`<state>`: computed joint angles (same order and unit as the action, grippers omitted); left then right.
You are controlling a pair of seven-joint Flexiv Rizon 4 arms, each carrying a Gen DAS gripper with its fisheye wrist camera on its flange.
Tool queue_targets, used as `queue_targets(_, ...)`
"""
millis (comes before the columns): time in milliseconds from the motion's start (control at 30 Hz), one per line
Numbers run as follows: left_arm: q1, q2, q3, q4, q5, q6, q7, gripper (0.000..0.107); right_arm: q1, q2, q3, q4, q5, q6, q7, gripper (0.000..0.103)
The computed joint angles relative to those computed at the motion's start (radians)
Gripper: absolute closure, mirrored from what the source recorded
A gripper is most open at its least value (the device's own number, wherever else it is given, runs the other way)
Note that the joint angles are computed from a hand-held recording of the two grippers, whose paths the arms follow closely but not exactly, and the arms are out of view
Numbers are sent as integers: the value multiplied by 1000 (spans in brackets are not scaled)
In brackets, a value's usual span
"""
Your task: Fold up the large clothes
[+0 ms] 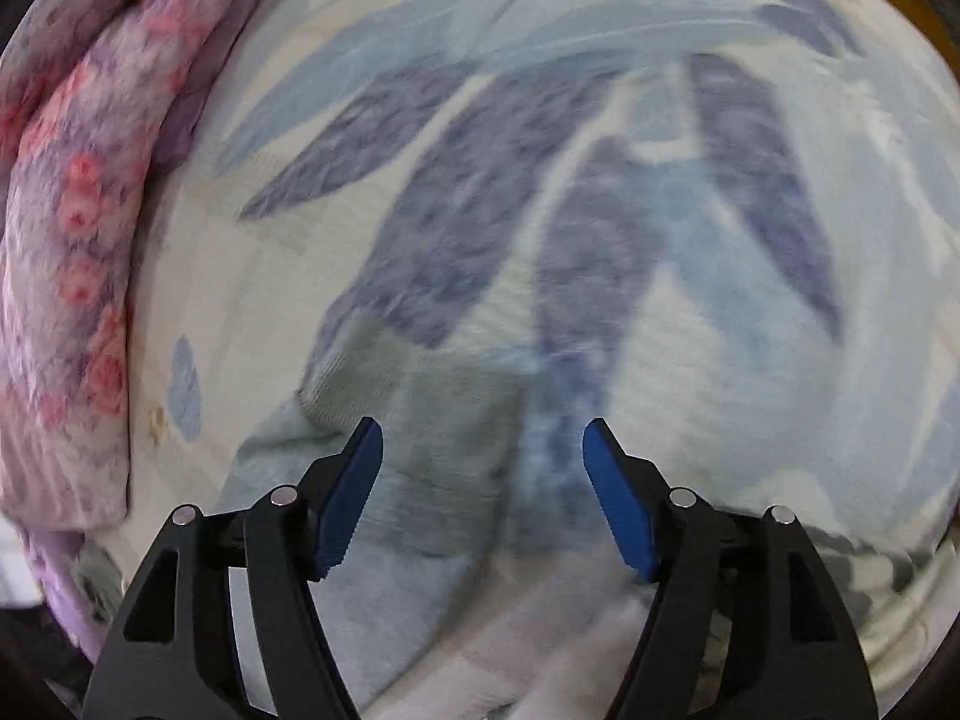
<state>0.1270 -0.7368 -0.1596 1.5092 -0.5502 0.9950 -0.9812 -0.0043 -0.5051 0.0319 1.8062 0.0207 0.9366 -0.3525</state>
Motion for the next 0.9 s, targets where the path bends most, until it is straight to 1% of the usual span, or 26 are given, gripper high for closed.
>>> queue_targets(33,-28,-18,51,-32,63,12,-78,37,-15,-15,15,-25,20,-28,-23,37)
queue_targets(67,-58,-37,102,-66,93,-14,-117,37,-28,-31,28,-51,41,-62,-45,37)
queue_targets(133,-78,-78,146,-136,163,-89,-190,37,-41,-52,39,-78,69,-85,-73,37)
queue_targets(167,-78,-105,147,-176,186,-137,-204,37,-47,-59,43,-84,82,-85,-90,37)
queue_targets(200,-80,-125,147,-204,211,-167,-208,37,-46,-59,41,-82,88,-74,-94,42)
queue_targets(233,-97,-147,163,-236,250,-190,-224,37,-43,-57,36,-69,93,-45,-91,51)
queue_targets(267,-107,-165,170,-265,281,-224,-230,37,-36,-49,28,-50,94,-16,-79,72)
queue_targets(300,-106,-179,159,-285,295,-253,-219,36,-25,-38,17,-22,88,35,-64,87)
queue_targets(333,-118,-185,166,-292,320,-245,-225,35,-18,-31,11,-2,80,75,-60,91)
queue_targets(367,-135,-189,180,-304,354,-246,-230,35,2,-18,-8,22,50,103,-41,91)
queue_targets(400,-137,-189,179,-307,370,-246,-224,35,31,0,-37,52,3,136,-12,91)
queue_targets(467,-129,-189,168,-314,377,-262,-214,35,78,32,-88,105,-91,202,40,92)
queue_targets(500,-113,-186,151,-319,364,-285,-199,35,123,62,-136,145,-170,236,95,92)
queue_targets(533,-91,-178,129,-312,340,-299,-180,35,154,85,-170,175,-238,263,143,92)
queue_targets(600,-34,-141,73,-256,265,-282,-126,33,243,149,-263,241,-423,327,281,92)
queue_targets(667,7,-103,46,-205,203,-268,-75,33,310,183,-326,251,-596,347,393,92)
queue_targets(700,30,-80,38,-176,169,-259,-56,33,325,198,-336,249,-696,358,456,92)
queue_targets(733,39,-64,45,-160,152,-255,-52,33,362,191,-359,215,-753,368,476,92)
queue_targets(800,69,-30,60,-118,122,-234,-32,33,386,178,-344,155,-836,365,497,92)
queue_targets(833,78,-21,74,-113,115,-221,-34,33,391,151,-317,99,-845,376,482,92)
queue_targets(900,103,-7,95,-111,102,-213,-39,33,408,82,-248,-32,-850,354,429,92)
